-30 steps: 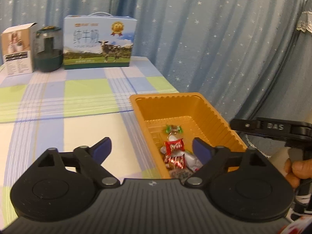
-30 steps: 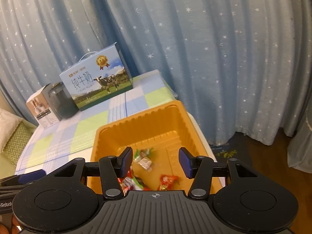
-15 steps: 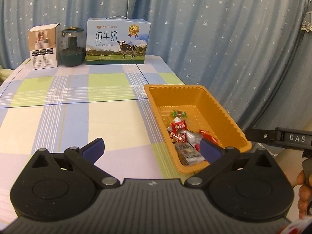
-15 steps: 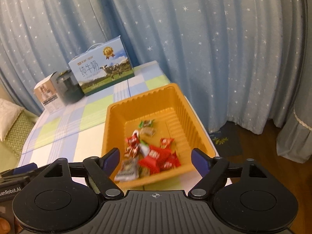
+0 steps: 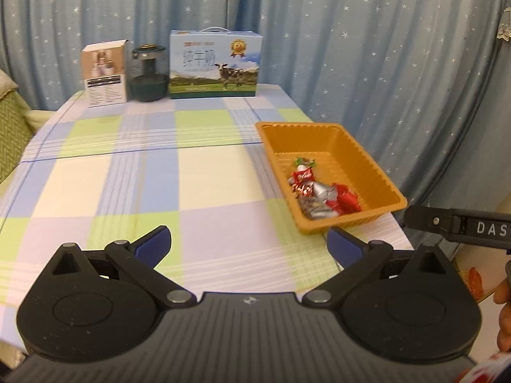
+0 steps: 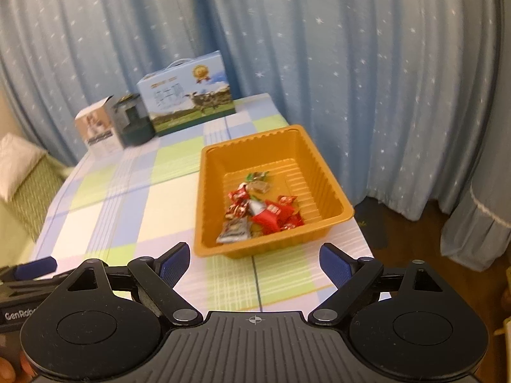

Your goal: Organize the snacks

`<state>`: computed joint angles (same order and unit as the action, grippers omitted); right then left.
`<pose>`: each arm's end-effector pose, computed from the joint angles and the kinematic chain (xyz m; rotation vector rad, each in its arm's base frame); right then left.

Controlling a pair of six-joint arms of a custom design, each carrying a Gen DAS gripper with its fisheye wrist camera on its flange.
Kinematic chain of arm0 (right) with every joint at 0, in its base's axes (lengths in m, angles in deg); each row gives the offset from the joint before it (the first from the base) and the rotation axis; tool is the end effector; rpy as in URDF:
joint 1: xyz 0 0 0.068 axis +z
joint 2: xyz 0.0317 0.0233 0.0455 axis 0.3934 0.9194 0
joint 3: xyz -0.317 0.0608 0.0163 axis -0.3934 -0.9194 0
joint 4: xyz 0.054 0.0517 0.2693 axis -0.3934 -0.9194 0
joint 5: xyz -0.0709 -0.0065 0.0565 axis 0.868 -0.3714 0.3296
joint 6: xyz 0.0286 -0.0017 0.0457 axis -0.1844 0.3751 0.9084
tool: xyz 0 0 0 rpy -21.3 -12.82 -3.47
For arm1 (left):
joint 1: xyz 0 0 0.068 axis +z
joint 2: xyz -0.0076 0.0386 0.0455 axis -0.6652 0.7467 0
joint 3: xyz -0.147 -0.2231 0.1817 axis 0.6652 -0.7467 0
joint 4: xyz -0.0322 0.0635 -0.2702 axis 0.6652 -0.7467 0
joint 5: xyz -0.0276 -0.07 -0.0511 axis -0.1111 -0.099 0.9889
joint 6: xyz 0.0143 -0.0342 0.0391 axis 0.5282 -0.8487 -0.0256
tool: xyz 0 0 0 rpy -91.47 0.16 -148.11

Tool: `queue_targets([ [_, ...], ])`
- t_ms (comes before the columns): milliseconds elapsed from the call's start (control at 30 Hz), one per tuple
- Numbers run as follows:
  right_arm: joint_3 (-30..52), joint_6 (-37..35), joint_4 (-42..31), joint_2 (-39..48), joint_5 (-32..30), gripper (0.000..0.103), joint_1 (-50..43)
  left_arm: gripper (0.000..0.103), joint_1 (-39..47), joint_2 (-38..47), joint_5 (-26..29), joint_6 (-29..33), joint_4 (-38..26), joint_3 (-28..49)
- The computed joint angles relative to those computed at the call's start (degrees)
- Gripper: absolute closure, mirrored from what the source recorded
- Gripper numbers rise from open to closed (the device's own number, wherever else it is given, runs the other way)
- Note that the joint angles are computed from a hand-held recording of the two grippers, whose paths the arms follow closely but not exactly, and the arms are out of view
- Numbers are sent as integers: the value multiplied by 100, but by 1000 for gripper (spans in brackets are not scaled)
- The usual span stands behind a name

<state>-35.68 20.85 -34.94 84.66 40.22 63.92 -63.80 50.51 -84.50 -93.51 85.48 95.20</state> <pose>0.2356 0.1836 0.1911 0.2011 2.2873 0.2284 0.2617 -0.1033 0.1768 0.1668 2.2923 -0.2186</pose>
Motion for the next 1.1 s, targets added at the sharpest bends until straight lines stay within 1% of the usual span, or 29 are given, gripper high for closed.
queue_targets([
  [267, 30, 450, -655, -296, 486, 15, 735, 0, -110, -1052, -334, -126, -777, -314],
  [500, 264, 603, -1433, -603, 1096, 15, 1322, 0, -166, -1944, -421, -261, -1496, -416],
  [567, 309, 681, -1623, -684, 1251, 15, 1488, 0, -133, -2144, -383, -297, -1622, -450],
  [700, 316, 847, -1780, -836, 1391, 15, 1771, 0, -152, -2488, -416, -316, -1896, -508],
  [867, 445, 1057, -2129, -858, 1633, 15, 2101, 0, -206, -2829, -415, -369, -2168, -577],
  [1100, 487, 1330, -2284, -871, 1804, 15, 2473, 0, -312, -3226, -517, -421, -2417, -686],
])
